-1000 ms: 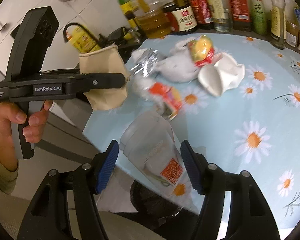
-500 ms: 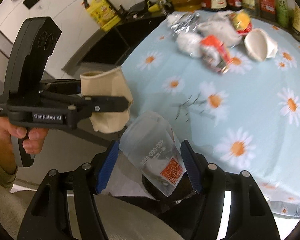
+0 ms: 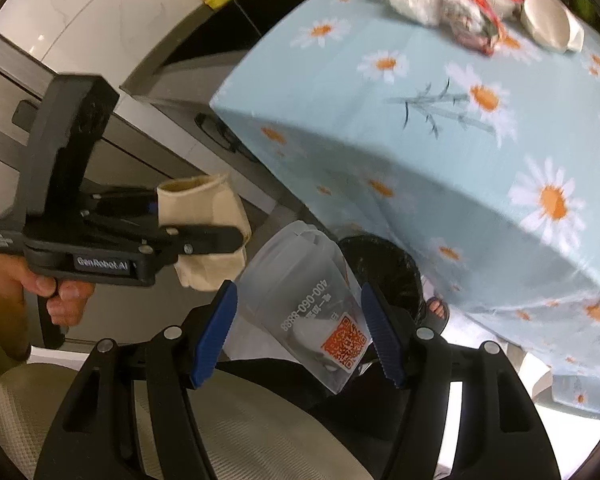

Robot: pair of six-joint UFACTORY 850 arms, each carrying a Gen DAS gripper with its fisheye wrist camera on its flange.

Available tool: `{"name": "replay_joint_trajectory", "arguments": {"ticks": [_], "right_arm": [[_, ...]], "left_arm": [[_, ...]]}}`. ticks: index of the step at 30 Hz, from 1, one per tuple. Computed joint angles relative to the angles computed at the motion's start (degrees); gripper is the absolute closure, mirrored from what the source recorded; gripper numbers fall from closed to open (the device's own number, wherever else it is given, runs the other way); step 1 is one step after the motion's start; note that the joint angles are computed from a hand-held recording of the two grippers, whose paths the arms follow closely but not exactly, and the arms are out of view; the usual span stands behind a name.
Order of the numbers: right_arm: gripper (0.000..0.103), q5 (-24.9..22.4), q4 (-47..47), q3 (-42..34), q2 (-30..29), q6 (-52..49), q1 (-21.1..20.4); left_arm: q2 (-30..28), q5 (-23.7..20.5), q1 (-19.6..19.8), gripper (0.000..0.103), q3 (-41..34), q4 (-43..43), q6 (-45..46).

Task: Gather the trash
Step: 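Lower both held cups over the black bin and open both tools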

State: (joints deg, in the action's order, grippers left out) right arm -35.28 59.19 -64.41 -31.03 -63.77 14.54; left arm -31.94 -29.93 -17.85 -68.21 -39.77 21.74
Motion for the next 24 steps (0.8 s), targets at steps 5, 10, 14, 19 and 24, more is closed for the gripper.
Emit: {"name": "replay_joint_trajectory", "arguments": {"ticks": [5, 10, 14, 19, 24], "right_arm": [[0.039, 0.51, -1.09, -0.43, -1.64, 1.68, 0.6], [0.039, 0.54, -1.43, -0.64, -2.97, 2.37, 0.15], [0.039, 0.65, -1.03, -1.04, -3.42, 2.89, -0.38], [0.038, -0.2, -1.45, -1.37, -3.56, 4.58, -1.43], [0.022, -2.1, -1.55, -2.85, -4.5, 7.02, -2.5]], "left_arm": [[-1.76, -0.7, 0.39, 0.048, 1.48, -2.8, 1.01], [-3.3, -1.32, 0.03, 0.047, 1.5, -4.17, 1.92], [-4.47, -2.23, -0.22, 0.047, 0.94, -4.38, 1.17], [-4.61, -2.49, 0.07, 0.046, 1.13, -6.13, 2.55], [-5.98, -3.84, -0.17, 0.031, -0.18, -1.97, -1.98]]}}
